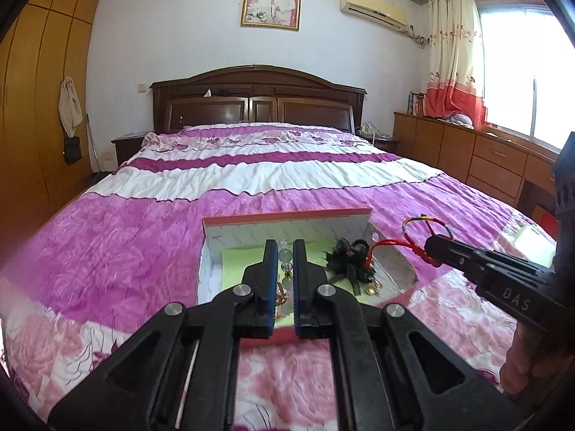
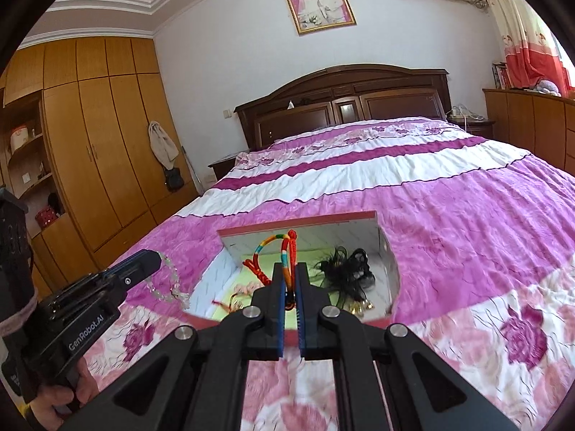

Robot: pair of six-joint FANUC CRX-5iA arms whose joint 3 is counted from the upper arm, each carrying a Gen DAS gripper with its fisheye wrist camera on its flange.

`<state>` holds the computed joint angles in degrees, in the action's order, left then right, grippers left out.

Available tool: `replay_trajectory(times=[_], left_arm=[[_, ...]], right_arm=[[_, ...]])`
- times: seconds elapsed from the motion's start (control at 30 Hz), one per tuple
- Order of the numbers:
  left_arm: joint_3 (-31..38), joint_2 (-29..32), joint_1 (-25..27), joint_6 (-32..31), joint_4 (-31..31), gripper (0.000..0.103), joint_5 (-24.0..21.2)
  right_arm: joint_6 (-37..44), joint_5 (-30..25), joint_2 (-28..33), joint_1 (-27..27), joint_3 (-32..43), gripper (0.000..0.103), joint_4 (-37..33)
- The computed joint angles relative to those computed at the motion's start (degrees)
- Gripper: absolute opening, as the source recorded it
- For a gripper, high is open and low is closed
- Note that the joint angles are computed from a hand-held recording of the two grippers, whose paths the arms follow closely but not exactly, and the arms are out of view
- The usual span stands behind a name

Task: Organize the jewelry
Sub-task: 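Lift and carry both bracelets over the box with both tools, then lower both bracelets into the box and open both tools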

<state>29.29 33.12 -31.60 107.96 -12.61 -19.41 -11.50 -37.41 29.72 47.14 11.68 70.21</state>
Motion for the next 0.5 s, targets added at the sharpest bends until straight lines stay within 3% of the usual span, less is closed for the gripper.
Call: replay_trajectory(times=[0.13,0.3,0.5], left_arm=[[3.6,2.8,0.1,2.0,-1.8,0.000,-0.8],[7.2,6.6,1.0,-0.1,1.7,0.000,-2.7],[12.9,11.8,1.6,-1.6,5.2,0.000,-8.3]], right_arm=[[2.4,-0.7,3.3,-0.9,3.6,0.006,-1.4],[7.7,-2.0,7.2,-1.4,8.3,0.006,-5.0],[14.7,-4.8,11.4,-1.8,14.2,0.006,-12.6]])
